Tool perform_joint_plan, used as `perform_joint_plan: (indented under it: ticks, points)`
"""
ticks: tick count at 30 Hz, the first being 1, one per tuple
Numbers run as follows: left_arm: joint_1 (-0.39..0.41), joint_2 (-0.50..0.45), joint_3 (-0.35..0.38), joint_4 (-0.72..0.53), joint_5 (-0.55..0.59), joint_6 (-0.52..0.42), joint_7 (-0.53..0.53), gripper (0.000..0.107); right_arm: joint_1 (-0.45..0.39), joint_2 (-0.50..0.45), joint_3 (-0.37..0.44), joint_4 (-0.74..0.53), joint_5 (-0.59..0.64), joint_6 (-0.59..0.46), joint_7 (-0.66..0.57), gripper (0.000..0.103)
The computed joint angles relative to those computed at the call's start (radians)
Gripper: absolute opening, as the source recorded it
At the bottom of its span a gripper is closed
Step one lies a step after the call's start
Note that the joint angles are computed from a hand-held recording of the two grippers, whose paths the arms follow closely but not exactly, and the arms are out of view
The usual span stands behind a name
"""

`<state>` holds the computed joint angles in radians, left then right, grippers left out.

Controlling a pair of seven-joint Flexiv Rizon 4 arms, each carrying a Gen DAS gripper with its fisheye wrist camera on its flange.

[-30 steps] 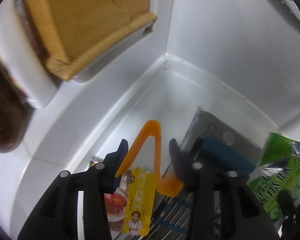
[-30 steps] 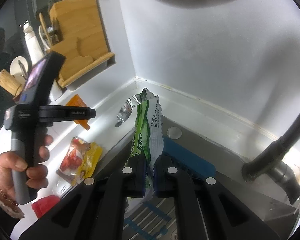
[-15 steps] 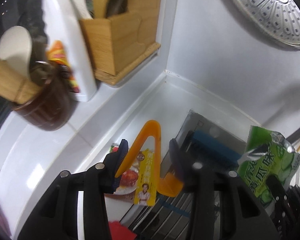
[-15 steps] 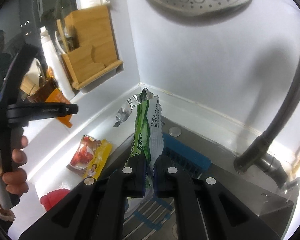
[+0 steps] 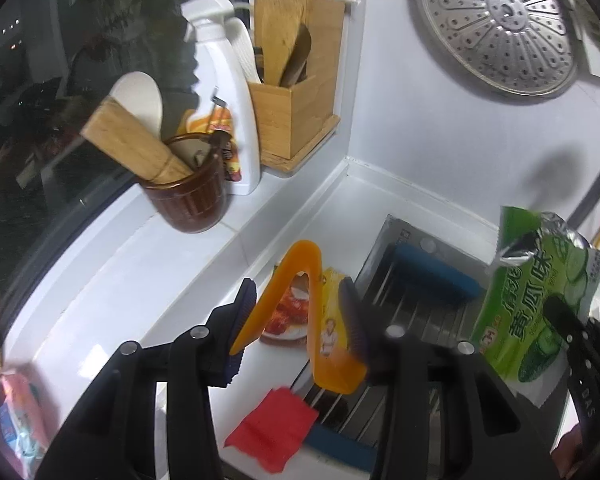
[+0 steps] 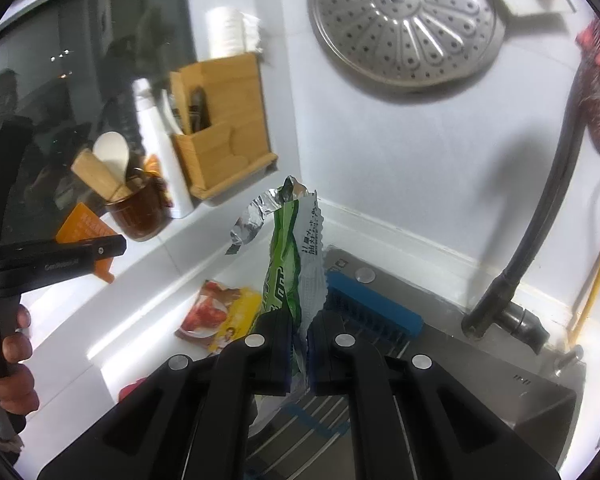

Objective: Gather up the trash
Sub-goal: 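Carry the orange piece with left tool toward the bin while right carries the packet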

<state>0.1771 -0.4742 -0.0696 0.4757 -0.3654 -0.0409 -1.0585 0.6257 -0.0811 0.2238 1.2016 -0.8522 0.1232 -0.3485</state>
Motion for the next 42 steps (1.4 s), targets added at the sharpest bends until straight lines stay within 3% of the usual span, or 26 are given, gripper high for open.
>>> perform_joint_plan:
  ticks: [9, 19, 35, 42]
  points:
    - [0.086, 0.194, 0.031, 0.267, -0.11, 0.041, 0.132, 0.044, 0.111, -0.034, 0.018, -0.069, -0.081, -0.104, 0.009, 0.005]
    - [0.146, 0.317, 0.107, 0.423, -0.227, 0.034, 0.244, 0.044, 0.237, -0.09, -0.006, -0.164, -0.148, -0.201, 0.001, 0.005]
    - [0.244, 0.396, 0.206, 0.512, -0.325, 0.017, 0.348, 0.044, 0.383, -0.186, -0.07, -0.298, -0.156, -0.219, -0.052, 0.005]
    - [0.296, 0.414, 0.246, 0.534, -0.343, 0.022, 0.366, 0.044, 0.467, -0.281, -0.131, -0.431, -0.131, -0.187, -0.141, 0.005]
